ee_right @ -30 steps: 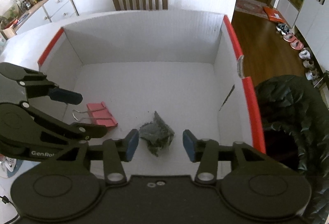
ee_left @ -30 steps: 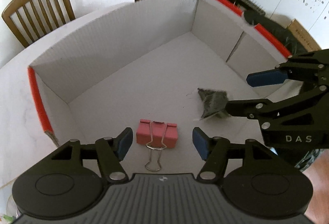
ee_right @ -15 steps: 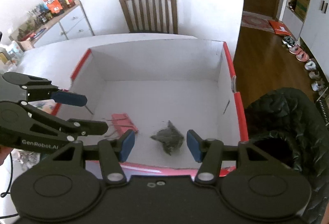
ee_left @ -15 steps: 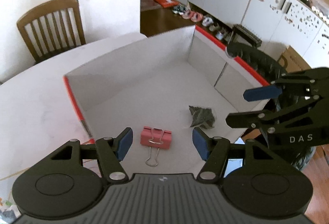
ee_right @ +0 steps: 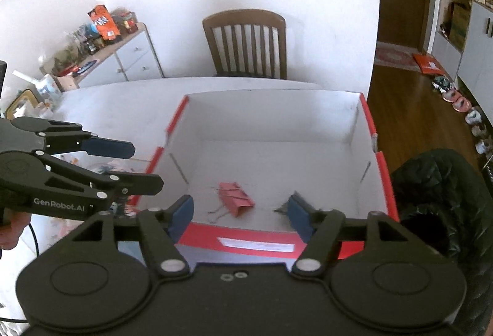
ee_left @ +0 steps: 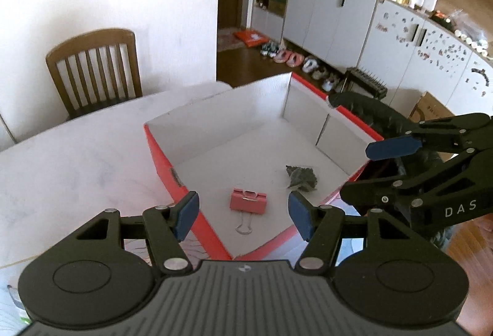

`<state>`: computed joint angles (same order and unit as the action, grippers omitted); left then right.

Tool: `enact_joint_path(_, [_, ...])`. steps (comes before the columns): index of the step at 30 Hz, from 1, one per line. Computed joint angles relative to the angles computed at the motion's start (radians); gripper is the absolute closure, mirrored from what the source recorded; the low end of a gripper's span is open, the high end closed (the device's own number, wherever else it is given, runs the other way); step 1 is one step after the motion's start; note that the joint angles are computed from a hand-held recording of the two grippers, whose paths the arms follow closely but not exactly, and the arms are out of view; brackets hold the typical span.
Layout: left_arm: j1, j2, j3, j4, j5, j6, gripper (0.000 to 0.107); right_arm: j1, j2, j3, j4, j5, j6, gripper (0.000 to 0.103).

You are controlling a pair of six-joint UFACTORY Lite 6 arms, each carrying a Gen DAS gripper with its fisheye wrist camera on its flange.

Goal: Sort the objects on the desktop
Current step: 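Withdraw both tools from the box back toward the pile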

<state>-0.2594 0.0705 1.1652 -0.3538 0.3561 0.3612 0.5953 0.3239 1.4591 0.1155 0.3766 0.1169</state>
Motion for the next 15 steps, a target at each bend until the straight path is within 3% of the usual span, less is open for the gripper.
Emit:
enact_joint_path(8, [0.156,-0.255,-0.199,-0.276,0.064,0.378,0.044,0.162,-0.057,-0.026,-0.366,-0.011,0.435,0.021])
enact_joint_path(15, [0.413,-0.411,-0.329,-0.493,0.234,0.718,0.040,0.317,-0.022,0.003,-0.661,0.017,0.813,0.020])
